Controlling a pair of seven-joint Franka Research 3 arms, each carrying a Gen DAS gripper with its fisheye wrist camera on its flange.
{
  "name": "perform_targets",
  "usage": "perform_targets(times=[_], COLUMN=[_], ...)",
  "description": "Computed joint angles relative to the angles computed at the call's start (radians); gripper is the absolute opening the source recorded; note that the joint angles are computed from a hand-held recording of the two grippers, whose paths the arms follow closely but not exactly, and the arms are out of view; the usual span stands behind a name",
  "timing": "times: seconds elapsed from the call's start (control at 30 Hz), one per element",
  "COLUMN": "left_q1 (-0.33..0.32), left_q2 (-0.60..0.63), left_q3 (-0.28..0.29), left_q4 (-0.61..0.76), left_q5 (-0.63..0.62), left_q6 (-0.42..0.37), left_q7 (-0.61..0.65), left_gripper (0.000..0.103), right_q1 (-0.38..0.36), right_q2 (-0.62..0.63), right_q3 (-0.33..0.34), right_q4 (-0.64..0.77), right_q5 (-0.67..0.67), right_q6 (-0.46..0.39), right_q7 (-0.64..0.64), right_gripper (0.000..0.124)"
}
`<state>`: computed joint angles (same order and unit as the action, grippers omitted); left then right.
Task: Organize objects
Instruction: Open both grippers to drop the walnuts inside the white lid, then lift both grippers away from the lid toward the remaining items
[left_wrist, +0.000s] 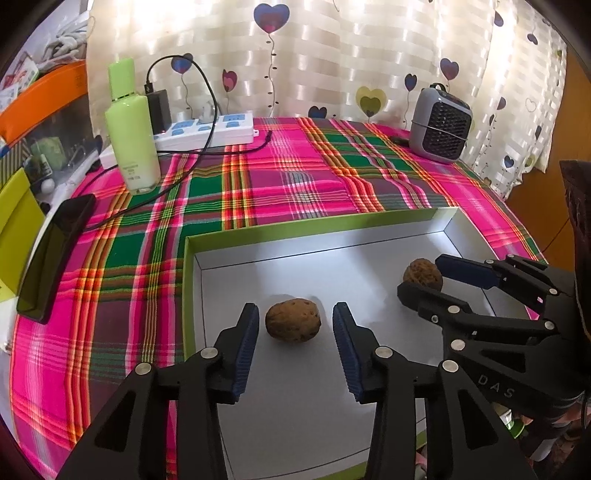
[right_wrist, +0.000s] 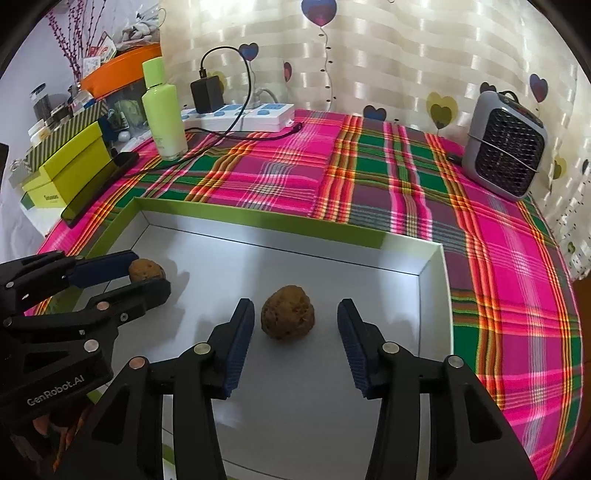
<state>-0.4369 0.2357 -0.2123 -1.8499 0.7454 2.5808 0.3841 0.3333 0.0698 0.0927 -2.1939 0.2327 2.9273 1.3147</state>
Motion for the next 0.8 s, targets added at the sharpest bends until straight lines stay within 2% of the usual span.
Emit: perform_targets(times=[0.47,0.8], left_q1=[-0.011,-0.012], left_q2=[-0.056,-0.110], left_q3=[-0.014,-0.039], left_q4=[-0.048,-0.102], left_q5=[0.068,0.120], left_q6=[-0.003,-0.005], left_q7=[-0.077,-0.161], left_gripper=[0.043,0.043], right_q1=[0.003,0.013], right_q2=[-0.060,-0.149], right_q3=[0.006,0.010], right_q4=[-0.061,-0.155], right_q5=[0.028,0.096], right_q6=[0.028,0.075], right_q7=[0.001,-0.026], right_gripper=[0.048,0.048])
